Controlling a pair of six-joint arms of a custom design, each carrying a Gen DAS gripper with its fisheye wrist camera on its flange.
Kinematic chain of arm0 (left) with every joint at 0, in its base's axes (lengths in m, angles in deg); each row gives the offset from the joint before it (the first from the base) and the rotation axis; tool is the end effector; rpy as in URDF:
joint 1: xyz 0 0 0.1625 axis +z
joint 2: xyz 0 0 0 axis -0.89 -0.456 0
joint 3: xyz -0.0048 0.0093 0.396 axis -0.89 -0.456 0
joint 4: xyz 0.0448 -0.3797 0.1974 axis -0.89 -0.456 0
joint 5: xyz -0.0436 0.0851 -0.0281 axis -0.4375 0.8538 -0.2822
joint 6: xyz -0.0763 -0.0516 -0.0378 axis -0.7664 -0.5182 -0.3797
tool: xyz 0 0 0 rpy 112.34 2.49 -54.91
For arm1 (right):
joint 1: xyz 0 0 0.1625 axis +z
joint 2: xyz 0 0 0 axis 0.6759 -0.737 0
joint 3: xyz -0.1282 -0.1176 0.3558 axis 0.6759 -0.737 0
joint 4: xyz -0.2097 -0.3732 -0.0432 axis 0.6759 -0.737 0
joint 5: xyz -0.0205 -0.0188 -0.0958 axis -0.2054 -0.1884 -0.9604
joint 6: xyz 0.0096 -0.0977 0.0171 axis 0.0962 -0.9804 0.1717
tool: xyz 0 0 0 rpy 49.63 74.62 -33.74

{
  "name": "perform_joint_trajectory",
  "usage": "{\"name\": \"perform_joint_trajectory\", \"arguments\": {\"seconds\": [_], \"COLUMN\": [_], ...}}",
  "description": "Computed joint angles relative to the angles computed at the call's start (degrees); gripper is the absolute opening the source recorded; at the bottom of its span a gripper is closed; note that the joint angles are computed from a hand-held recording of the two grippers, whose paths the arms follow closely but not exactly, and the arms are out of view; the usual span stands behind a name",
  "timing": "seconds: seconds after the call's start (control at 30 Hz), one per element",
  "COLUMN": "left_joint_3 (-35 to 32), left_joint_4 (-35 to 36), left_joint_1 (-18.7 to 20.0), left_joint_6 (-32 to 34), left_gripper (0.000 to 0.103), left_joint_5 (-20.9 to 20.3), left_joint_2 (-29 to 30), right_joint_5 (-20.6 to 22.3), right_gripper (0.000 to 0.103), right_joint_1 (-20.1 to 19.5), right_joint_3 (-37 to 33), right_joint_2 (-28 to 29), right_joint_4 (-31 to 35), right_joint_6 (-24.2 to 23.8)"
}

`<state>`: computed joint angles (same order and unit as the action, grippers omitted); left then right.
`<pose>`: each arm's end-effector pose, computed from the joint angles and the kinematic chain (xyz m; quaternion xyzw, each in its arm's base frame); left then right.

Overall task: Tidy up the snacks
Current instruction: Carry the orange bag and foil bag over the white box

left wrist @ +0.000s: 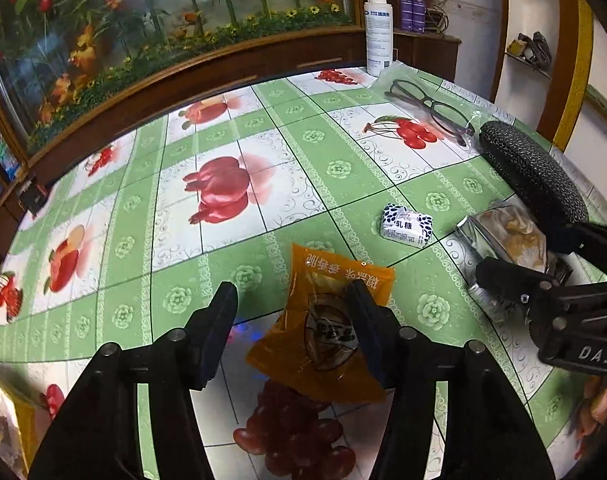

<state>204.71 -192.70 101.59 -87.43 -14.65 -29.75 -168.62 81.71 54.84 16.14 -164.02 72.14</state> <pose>-0.0922 -0.3454 0.2875 0.2533 0.8622 -0.2577 0.3551 0.3249 -0.3557 0.0187 0.1627 -0.9122 0.2667 0.2652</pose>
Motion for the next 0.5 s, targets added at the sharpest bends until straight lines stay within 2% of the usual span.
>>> {"name": "perform_joint_trajectory", "arguments": {"seconds": [0.03, 0.07, 0.1, 0.2, 0.33, 0.5], "left_joint_3": [-0.4, -0.8, -1.1, -0.8, -1.1, -0.7], "left_joint_4": [0.0, 0.6, 2.2, 5.0, 8.4, 20.1], "left_joint_1": [0.8, 1.3, 1.5, 1.2, 2.5, -0.6], "left_joint_6": [-0.3, -0.5, -1.0, -1.4, -3.6, -10.4], "left_gripper": [0.049, 0.028, 0.019, 0.014, 0.012, 0.010], "left_joint_5": [-1.1, -1.7, -1.6, -2.2, -6.0, -6.0], "left_joint_2": [-0.4, -0.5, -0.7, -4.2, -10.0, -19.1], "right_joint_5": [2.8, 3.4, 3.0, 3.2, 4.7, 8.8], "right_gripper": [0.065, 0.063, 0.060, 0.060, 0.060, 0.060], "right_joint_1": [-0.6, -0.6, -0.3, 0.1, 0.7, 2.1], "right_joint_3": [0.8, 0.8, 0.7, 1.5, 3.7, 6.6], "right_joint_2": [-0.8, -0.9, -0.7, -0.8, -2.4, -5.5], "right_joint_4": [-0.8, -0.6, -0.8, -2.2, -6.4, -11.2], "right_joint_6": [0.1, 0.1, -0.4, -0.1, 0.5, 1.5]}}
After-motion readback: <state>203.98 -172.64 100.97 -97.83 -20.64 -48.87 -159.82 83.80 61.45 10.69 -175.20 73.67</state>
